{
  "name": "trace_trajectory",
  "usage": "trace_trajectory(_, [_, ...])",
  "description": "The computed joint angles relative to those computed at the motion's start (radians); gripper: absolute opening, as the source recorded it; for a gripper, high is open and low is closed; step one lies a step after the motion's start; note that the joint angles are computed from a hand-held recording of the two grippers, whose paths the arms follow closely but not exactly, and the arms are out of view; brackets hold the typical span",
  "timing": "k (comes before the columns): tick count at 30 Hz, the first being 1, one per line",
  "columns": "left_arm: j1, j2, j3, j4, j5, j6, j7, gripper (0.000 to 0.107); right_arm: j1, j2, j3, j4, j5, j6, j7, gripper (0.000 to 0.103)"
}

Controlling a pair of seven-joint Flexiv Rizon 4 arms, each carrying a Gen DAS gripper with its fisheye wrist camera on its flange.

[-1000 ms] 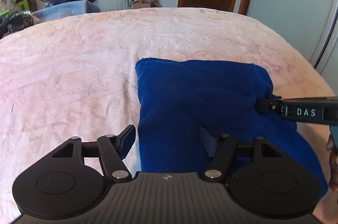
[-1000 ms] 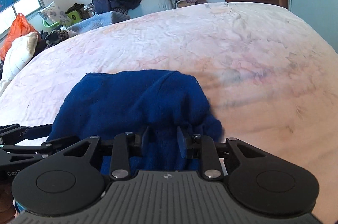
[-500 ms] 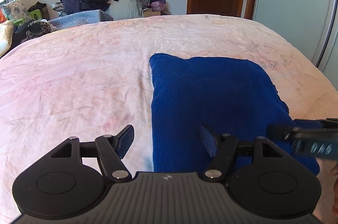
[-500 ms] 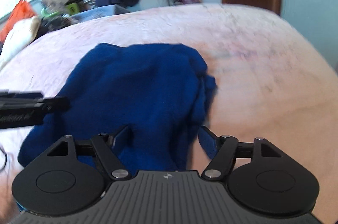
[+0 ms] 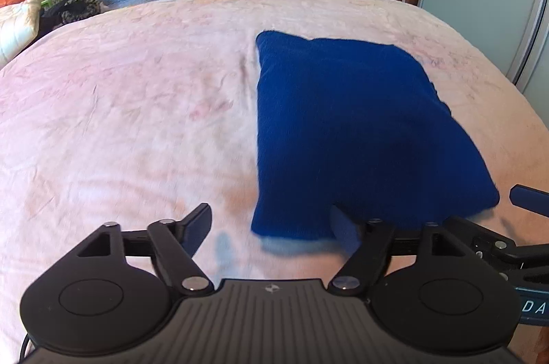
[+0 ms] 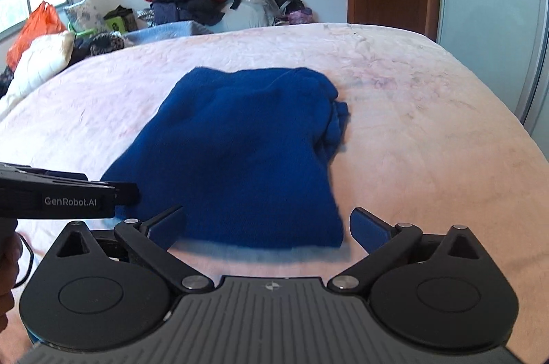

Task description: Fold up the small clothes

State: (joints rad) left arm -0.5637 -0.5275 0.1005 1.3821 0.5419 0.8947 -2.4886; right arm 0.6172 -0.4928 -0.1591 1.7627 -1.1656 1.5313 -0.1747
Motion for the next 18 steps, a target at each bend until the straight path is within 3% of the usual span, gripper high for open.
trace_trajectory(2, [-0.014,0.015,0.007,0.022,0.015,-0.007,-0.022,0.077,0.016,0.016,-0.016,0.022,-0.042,0.004,0.033,0.102])
trace_trajectory(7, [-0.03,0.047,0.007,0.074,0.043,-0.007,-0.098,0.077,-0.007,0.048,0.028,0.06,-0.11,-0.018,0.079,0.102])
trace_trajectory(10, [-0.06,0.046,0.013,0.061,0.107,-0.06,-0.127,0.077,-0.021,0.05,0.028,0.06,-0.207,-0.021,0.165,0.102])
trace_trajectory(14, [-0.063,0.044,0.002,0.073,0.158,-0.058,-0.149,0.078,-0.052,0.036,0.066,0.054,-0.222,-0.083,0.204,0.102])
trace_trajectory(18, [-0.087,0.045,0.024,0.089,0.25,-0.039,-0.239,0.094,-0.094,0.012,0.088,0.039,-0.295,-0.079,0.293,0.102])
